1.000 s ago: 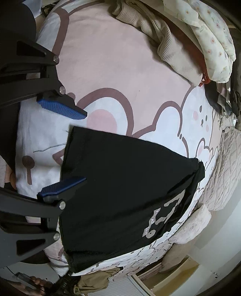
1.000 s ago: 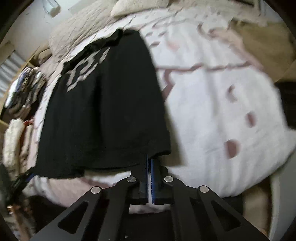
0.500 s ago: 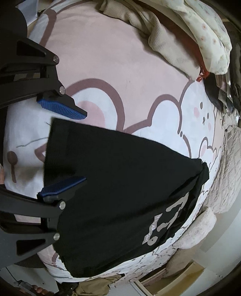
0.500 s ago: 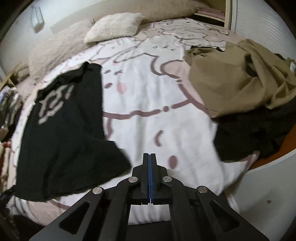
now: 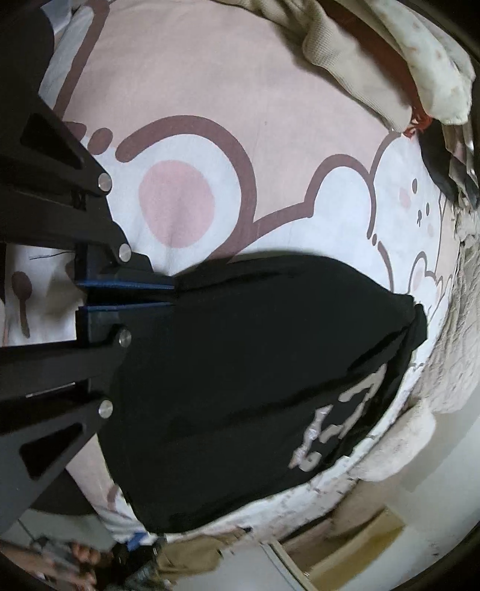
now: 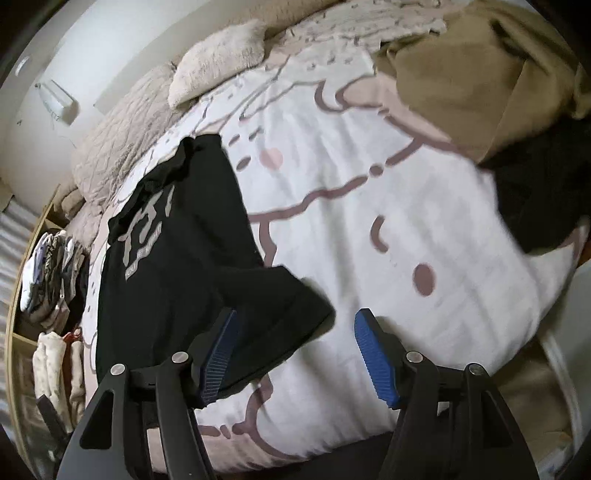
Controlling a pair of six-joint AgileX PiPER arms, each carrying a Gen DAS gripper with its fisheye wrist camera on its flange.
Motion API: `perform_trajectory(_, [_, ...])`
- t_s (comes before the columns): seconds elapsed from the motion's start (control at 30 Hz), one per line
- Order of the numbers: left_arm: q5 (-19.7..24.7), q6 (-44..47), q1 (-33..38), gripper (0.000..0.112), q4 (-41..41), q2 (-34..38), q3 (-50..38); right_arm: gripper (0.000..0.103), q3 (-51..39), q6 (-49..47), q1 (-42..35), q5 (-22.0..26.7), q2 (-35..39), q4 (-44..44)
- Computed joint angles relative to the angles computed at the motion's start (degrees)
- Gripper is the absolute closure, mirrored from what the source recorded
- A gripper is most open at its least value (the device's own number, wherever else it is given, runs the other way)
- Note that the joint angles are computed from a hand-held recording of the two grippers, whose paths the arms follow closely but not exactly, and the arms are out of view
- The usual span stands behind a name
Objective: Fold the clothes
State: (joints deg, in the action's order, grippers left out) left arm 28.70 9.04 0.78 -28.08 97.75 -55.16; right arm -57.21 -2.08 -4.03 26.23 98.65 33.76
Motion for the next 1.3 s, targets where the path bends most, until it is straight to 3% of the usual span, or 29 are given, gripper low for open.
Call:
perform_trajectory(0.07, [0.22,1.56,1.24,0.106,-2.81,-1.17,0.61,0.038,-1.74,-1.24,1.46,-0.44,2.26,0.13])
perform_trajectory(0.13, [-0.54,-1.72,1.17,0.106,-0.13,-2.51,0.82,0.051,-3.79,-6.23,2.64,-0.14,4.53,3.49])
perform_trajectory(0.17, [-1.29,-5.48,0.66,0.106,3.78,-3.5,0.85,0.081,-4.91,-8.99,3.03,0.66,5.63,5.59])
perform_trajectory(0.2, [-2.01,-8.53,0.26,0.107,6.89,-4.47,0.93,0.099,-6.41,-9.5,3.58,1.82,6.7,5.66])
perform_trajectory(0.33, [-1.4,-14.36,0.31,0.107,11.88,-10.64,1.08,0.099,-7.57,3.9,8.73,-1.19,3.48,-11.39])
perform_trajectory(0.47, [3.21,-20.14,-1.02,0.108,18.52,-17.94,1.32,0.099,-7.25,19.57,11.83,1.41,-4.5,-30.61])
perform_trajectory(0.6, [9.02,-24.15,-1.39,0.11,24.74,-23.31,3.21,0.099,-6.54,22.98,13.48,7.35,-10.21,-35.41])
perform_trajectory(0.7, [9.31,-23.33,-0.85,0.11,22.67,-19.95,6.76,0.099,-4.61,25.06,15.36,11.16,-9.87,-38.62])
perform_trajectory(0.8, [8.4,-26.1,-2.47,0.11,25.2,-15.34,8.96,0.099,-1.65,23.24,14.72,10.21,-4.58,-35.85])
perform_trajectory(0.87, [9.55,-26.48,-2.89,0.11,25.16,-12.7,9.1,0.098,-0.47,26.37,16.2,9.16,-0.98,-39.71])
perform_trajectory(0.93, [12.21,-30.63,-3.84,0.11,30.22,-11.72,8.4,0.091,0.85,30.39,17.66,7.91,-0.62,-44.43])
perform_trajectory(0.97, [13.32,-31.26,-3.33,0.109,31.42,-12.18,8.19,0.075,0.68,33.21,18.44,9.1,-0.69,-47.82])
perform_trajectory(1.0, [14.4,-31.8,-2.8,0.109,32.6,-12.66,7.94,0.04,0.17,35.96,19.22,11.07,-0.76,-51.26])
perform_trajectory(1.03, [15.36,-32.11,-2.15,0.108,34.03,-13.48,7.22,0.026,-0.02,39.68,20.07,12.97,-1.37,-55.9])
perform_trajectory(1.1, [15.69,-31.77,-1.65,0.105,38.38,-14.88,4.31,0.023,-0.38,45.69,21.3,16.47,-2.87,-64.74])
perform_trajectory(1.17, [13.51,-29.34,-1.69,0.091,42.46,-14.8,0.26,0.024,-2.66,46.76,20.91,17.31,-3.89,-70.78])
perform_trajectory(1.27, [6.84,-26.68,-4.35,0.066,51.35,-10.26,-7.43,0.037,-9.31,44.81,20.63,12.47,-2.32,-79.29])
perform_trajectory(1.3, [3.79,-27.07,-5.65,0.063,55.95,-7.95,-9.57,0.041,-12.05,42.99,20.69,10.62,-0.65,-81.04])
